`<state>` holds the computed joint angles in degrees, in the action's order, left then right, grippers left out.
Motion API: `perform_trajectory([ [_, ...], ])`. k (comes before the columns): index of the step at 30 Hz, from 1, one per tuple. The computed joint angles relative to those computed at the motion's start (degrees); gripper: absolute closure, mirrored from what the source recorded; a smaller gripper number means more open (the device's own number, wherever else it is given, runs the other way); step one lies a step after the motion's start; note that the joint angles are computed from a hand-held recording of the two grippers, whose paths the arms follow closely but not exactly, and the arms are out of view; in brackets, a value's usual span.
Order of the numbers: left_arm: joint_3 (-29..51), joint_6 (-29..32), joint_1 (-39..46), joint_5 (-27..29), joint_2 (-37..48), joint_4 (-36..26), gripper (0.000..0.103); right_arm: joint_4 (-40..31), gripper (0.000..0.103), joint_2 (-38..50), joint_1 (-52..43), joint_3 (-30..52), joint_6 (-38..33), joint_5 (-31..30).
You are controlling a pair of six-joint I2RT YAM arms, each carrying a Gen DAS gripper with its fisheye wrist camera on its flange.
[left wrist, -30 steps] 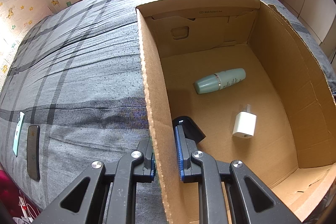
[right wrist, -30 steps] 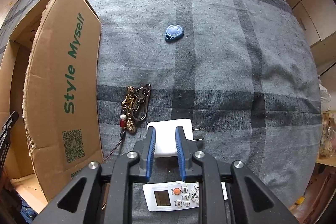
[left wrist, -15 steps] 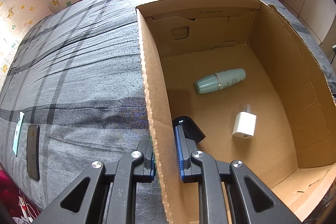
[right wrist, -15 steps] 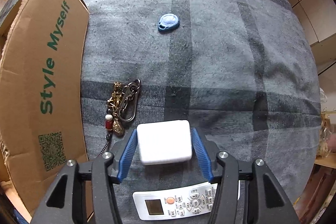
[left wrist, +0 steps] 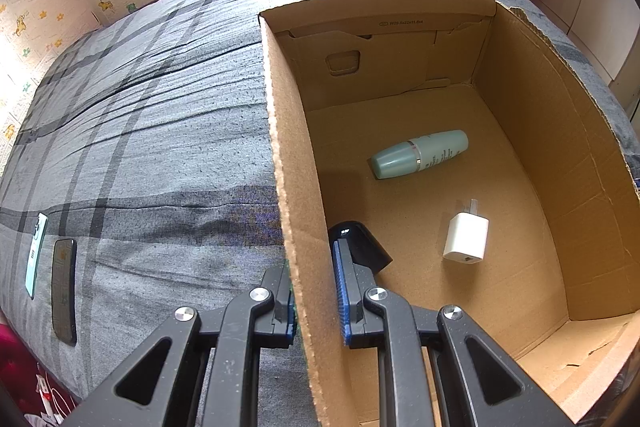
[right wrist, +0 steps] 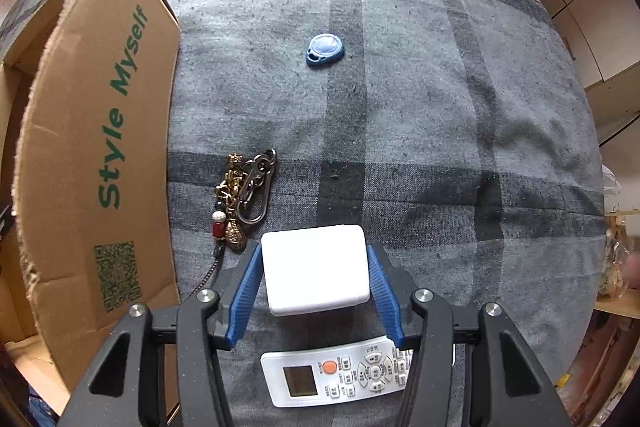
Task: Organize rigid objects
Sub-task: 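Carry the white adapter into the box and open the right gripper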
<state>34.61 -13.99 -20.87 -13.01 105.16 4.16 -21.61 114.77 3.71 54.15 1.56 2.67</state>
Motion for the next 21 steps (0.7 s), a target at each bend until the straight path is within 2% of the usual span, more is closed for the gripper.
perform_trajectory([
  [13, -0.1, 0.13, 0.35, 0.4, -0.21, 0.0, 0.086, -7.65, 0.047, -12.1, 3.95, 0.35, 0.54, 1.39],
  [21, -0.23, 0.28, 0.57, 0.62, -0.22, 0.15, 0.086, -8.96, 0.047, -14.77, 6.77, 2.32, -0.64, 1.81],
])
